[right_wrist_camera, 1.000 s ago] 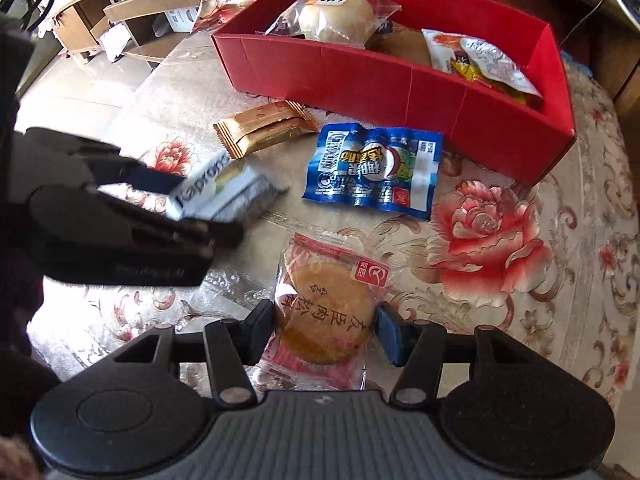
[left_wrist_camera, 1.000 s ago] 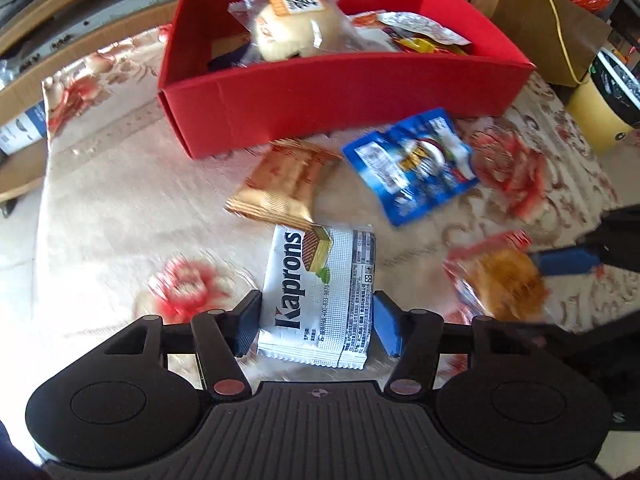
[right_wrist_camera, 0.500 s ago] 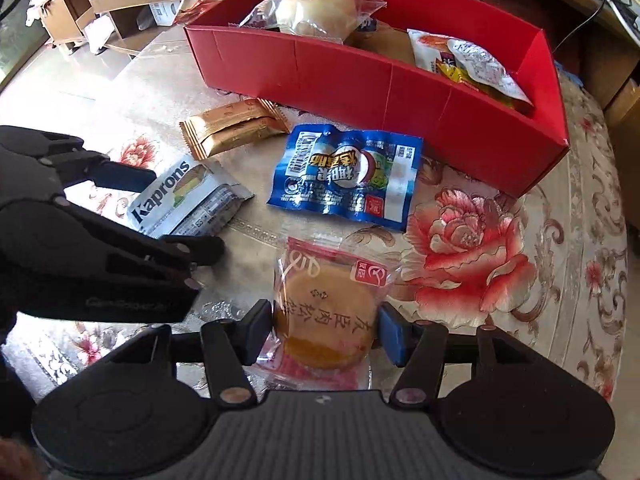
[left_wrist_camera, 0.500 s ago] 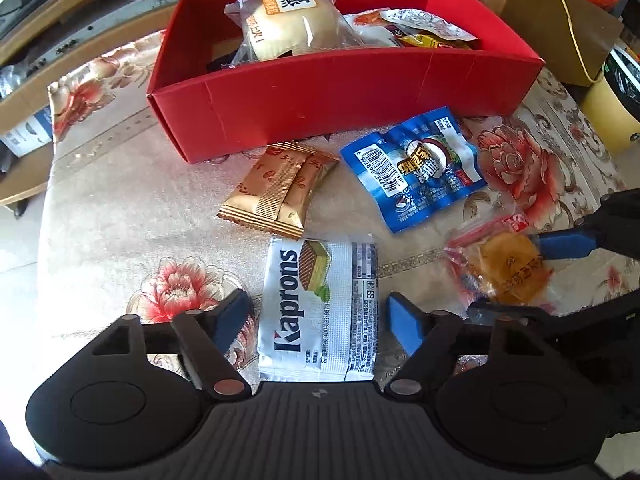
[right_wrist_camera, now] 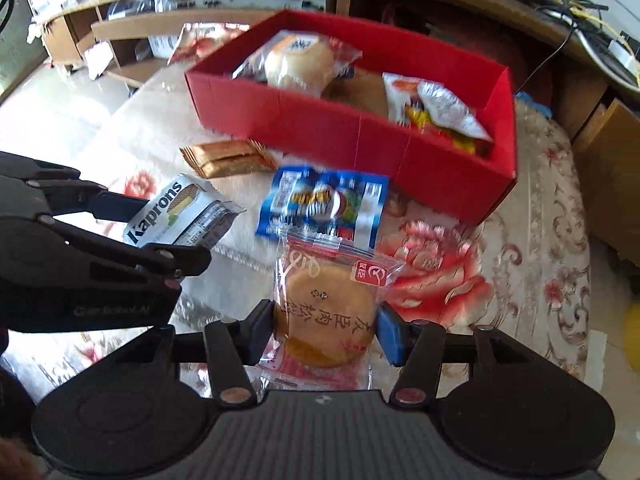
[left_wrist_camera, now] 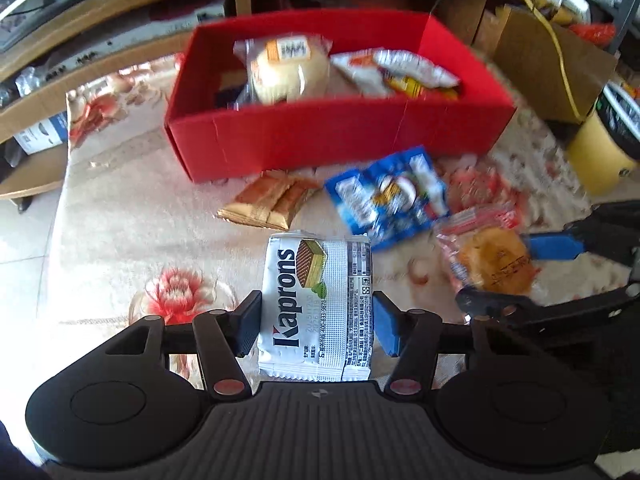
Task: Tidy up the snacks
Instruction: 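Lift both held snacks and carry them over the red box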
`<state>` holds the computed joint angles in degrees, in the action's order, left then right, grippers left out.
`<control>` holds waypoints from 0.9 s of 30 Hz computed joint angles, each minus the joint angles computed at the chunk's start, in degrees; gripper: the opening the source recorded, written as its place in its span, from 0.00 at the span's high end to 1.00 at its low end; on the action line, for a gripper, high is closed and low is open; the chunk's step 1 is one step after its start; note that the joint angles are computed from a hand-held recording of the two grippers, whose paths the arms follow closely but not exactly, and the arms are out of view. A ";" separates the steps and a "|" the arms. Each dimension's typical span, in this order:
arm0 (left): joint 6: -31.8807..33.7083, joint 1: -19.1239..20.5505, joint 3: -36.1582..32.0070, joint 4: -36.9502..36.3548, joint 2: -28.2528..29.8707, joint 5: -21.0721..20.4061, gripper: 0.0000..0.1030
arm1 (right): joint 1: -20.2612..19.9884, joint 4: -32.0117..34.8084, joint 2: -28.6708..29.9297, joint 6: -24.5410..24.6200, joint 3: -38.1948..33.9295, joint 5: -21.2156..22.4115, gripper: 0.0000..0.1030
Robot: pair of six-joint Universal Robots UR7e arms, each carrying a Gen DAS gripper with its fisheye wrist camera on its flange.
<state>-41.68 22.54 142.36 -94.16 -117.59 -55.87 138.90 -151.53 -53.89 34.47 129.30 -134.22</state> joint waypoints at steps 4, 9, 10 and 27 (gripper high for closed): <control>-0.11 -0.58 -0.75 -2.23 0.53 1.06 0.38 | 0.41 -0.93 -0.44 0.38 -0.31 -1.70 0.50; 0.31 -0.96 -1.13 -5.09 1.94 2.24 0.38 | 0.25 -1.54 -1.63 1.02 -0.37 -2.88 0.50; 0.45 -0.92 -1.19 -5.60 2.13 2.42 0.38 | 0.16 -1.63 -1.91 1.27 -0.25 -3.12 0.50; 0.49 -1.97 -0.86 -5.81 3.19 4.20 0.38 | -0.41 -2.98 -2.46 2.69 0.16 -5.45 0.50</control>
<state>-41.19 20.57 141.50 -99.97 -114.39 -51.67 138.48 -154.51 -56.35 37.16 129.46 -139.67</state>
